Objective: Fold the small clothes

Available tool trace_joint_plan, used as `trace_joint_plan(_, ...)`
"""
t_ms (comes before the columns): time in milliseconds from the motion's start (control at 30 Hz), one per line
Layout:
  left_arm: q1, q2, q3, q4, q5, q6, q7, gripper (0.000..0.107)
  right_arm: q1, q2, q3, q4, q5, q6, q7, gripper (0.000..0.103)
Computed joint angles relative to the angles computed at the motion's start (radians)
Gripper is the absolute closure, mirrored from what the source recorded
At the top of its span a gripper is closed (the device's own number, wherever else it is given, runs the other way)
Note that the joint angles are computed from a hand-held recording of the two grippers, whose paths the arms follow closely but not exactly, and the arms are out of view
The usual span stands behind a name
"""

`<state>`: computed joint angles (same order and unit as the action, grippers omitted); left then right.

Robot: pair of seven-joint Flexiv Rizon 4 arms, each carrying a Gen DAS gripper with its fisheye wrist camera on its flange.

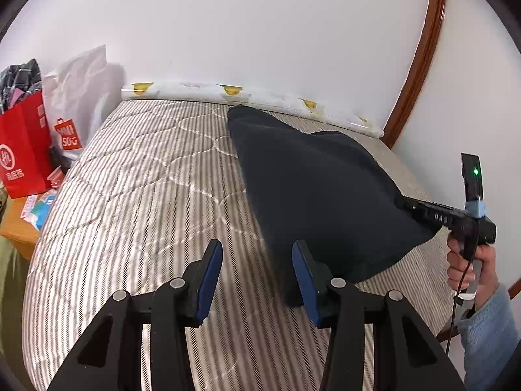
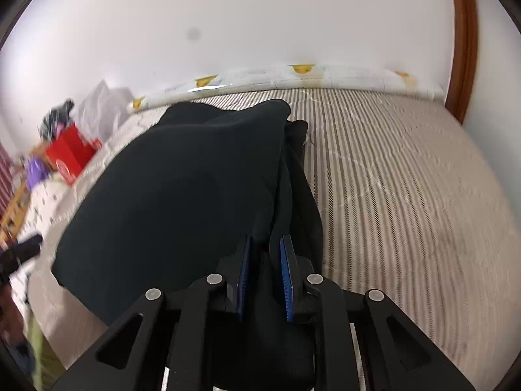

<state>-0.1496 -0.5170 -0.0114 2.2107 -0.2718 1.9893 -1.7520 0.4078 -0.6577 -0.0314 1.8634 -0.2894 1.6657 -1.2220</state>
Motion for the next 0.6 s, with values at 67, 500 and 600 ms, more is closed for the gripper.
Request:
trace_joint_plan(67, -0.008, -0.009, 0.005, -0.022, -0.007, -0.013, 0.008, 0.065, 0.045, 0.015, -0.057, 0.024, 0.002, 0.02, 0.006, 0.084)
trace_joint_plan(500, 0.069, -0.02, -0.057, -0.038, 0.048, -0.03, -0.028, 0.064, -0.036, -0.032, 0.051, -0.085, -0.01, -0.109, -0.008, 0.095)
trace_joint_plan(600, 0.069, -0.023, -0.049, -0.045, 0.05, -0.073, -0.022, 0.062, 0.025, -0.006, -0.039, -0.018, -0.023, 0.018, -0.007, 0.099)
